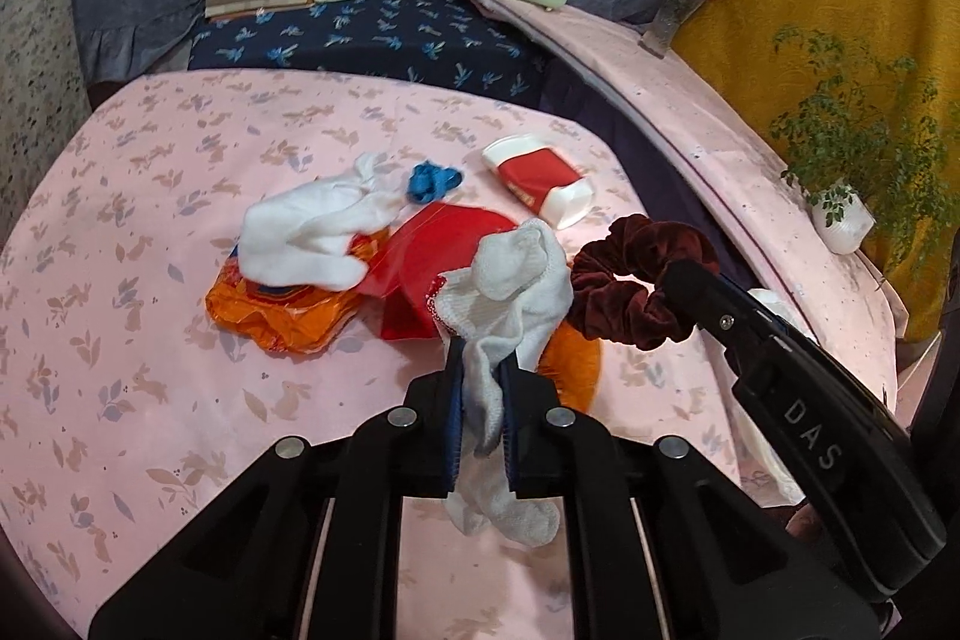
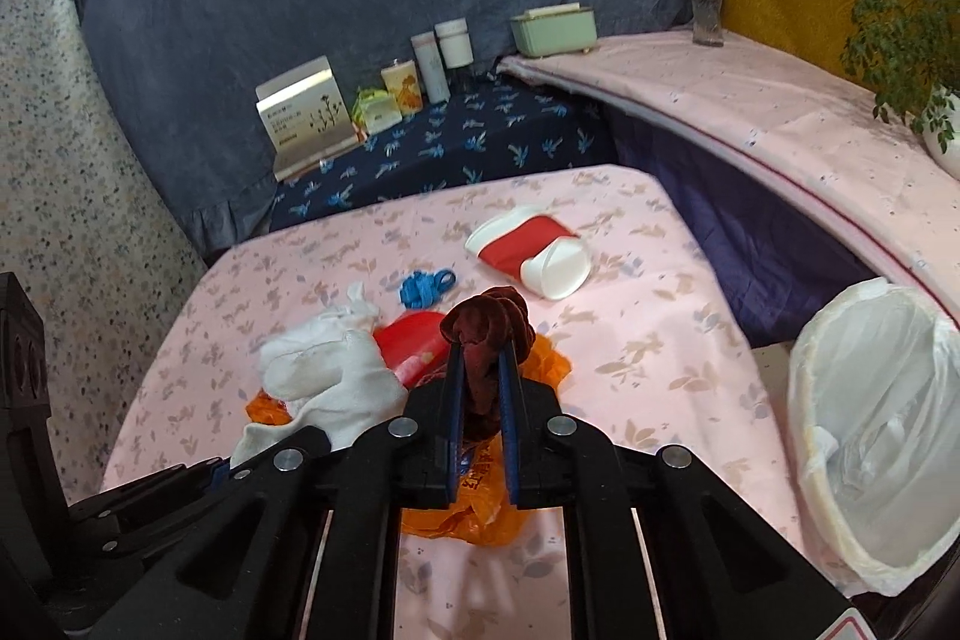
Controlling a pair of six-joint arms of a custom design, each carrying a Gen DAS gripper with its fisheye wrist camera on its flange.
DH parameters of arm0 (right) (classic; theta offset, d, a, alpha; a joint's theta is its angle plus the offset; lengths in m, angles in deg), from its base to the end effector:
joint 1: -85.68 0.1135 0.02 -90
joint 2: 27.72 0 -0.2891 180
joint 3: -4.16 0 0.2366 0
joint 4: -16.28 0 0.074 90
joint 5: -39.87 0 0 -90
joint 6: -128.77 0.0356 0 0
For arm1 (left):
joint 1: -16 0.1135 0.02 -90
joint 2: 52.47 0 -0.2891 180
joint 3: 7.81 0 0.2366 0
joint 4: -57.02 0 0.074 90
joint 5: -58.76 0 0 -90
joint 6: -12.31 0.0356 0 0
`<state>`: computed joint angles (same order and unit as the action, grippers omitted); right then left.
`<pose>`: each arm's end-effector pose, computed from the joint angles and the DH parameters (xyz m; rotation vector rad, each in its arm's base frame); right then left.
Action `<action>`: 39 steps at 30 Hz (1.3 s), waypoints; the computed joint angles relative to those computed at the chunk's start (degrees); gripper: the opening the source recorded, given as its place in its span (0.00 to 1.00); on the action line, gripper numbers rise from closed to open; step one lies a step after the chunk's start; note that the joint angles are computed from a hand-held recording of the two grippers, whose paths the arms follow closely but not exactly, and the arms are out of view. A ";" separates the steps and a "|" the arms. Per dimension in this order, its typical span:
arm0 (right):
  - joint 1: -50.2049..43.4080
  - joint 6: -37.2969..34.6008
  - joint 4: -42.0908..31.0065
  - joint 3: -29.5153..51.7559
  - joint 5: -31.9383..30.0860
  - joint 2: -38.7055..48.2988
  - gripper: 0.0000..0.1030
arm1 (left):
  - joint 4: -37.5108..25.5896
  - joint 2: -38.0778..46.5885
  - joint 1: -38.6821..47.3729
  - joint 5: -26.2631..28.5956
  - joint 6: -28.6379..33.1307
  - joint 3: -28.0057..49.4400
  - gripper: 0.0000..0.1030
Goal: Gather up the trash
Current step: 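Carry the glove and dark red scrunchie to the bin and release both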
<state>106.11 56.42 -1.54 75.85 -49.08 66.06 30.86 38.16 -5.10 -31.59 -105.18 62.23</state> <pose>0.3210 0.1189 0.2427 -0.0457 2.2883 0.3291 0.2984 -0.1149 0.2395 -0.1380 2.4191 -0.3885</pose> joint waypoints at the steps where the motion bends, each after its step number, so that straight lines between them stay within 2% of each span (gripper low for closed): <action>1: -0.52 -0.13 0.07 -0.67 -0.12 -1.15 0.10 | -0.63 -0.38 -1.09 -0.74 -0.10 0.73 0.10; 9: -7.36 -1.16 -0.48 -5.33 -2.25 -10.04 0.10 | -3.90 0.92 -9.05 -5.61 -0.52 7.01 0.10; 21: -24.15 -3.89 -1.21 -12.08 -9.61 -18.14 0.10 | -7.48 10.04 -20.45 -10.55 -0.58 18.92 0.10; 31: -41.65 -8.52 -0.54 -15.88 -17.52 -18.23 0.10 | -9.54 20.79 -27.64 -10.08 0.71 31.28 0.10; 39: -50.04 -10.83 0.01 -16.81 -21.01 -16.23 0.10 | -12.00 28.03 -30.12 -8.07 0.95 39.52 0.10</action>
